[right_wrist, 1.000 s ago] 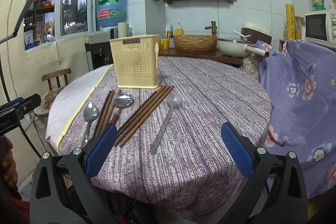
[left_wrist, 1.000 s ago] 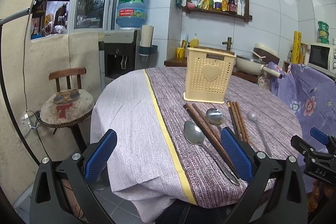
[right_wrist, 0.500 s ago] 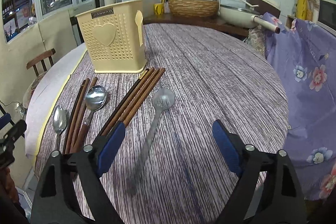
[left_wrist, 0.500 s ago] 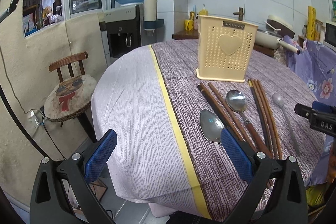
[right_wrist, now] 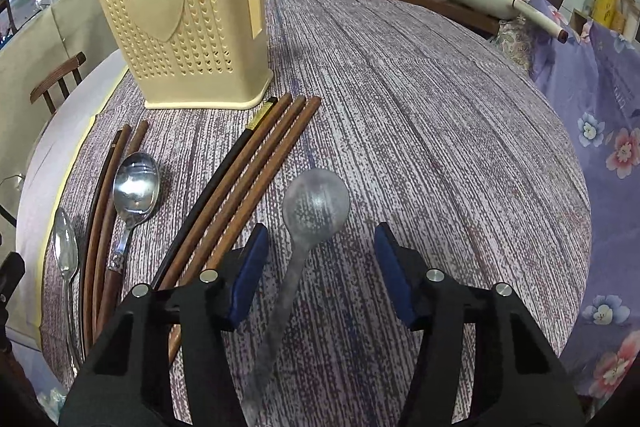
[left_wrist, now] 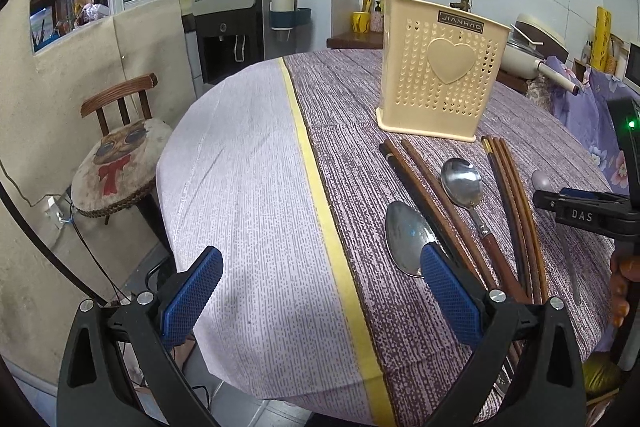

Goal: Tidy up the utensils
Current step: 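Move the right tool to the clear plastic spoon while the left tool approaches a steel spoon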

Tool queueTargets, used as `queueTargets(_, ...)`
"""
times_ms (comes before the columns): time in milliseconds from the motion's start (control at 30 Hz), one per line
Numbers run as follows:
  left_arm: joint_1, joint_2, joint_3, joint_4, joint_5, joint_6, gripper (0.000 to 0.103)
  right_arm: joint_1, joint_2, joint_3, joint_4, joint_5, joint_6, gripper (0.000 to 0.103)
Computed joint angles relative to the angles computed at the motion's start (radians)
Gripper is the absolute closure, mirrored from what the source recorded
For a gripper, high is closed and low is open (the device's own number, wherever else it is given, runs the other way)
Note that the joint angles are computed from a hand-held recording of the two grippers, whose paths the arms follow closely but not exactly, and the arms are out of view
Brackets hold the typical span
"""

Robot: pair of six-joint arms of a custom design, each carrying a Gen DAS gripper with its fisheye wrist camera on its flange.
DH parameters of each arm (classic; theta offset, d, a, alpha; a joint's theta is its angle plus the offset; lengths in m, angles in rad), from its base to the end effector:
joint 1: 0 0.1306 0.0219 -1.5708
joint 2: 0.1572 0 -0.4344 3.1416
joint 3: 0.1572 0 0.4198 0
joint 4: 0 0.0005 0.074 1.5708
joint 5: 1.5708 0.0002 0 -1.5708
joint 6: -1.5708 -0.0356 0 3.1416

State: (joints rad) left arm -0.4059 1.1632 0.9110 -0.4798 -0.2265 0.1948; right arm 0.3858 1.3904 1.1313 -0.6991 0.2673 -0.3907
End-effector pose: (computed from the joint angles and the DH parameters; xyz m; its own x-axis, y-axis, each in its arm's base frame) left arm 0.3718 -0.1516 0.3739 -0.6472 0.0729 -0.7588 0.1081 0.9941 0.0033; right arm 0.4482 0.1713 0.3686 -0.7855 0.0774 -0.6140 0.0832 0.9963 0.0192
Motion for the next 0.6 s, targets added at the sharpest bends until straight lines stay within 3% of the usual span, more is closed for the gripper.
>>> queueTargets(433,-0.038,0.074,0.082,-0.113,0.046,0.04,0.032,-0.014,0.012,0.015,0.013,-0.01,0.006,0.056)
queueTargets(600,-0.067,0.097,0.104,-0.156,0.045,0.055,0.036,-0.016,0.012,0.014,0.015,-0.016,0.012,0.056)
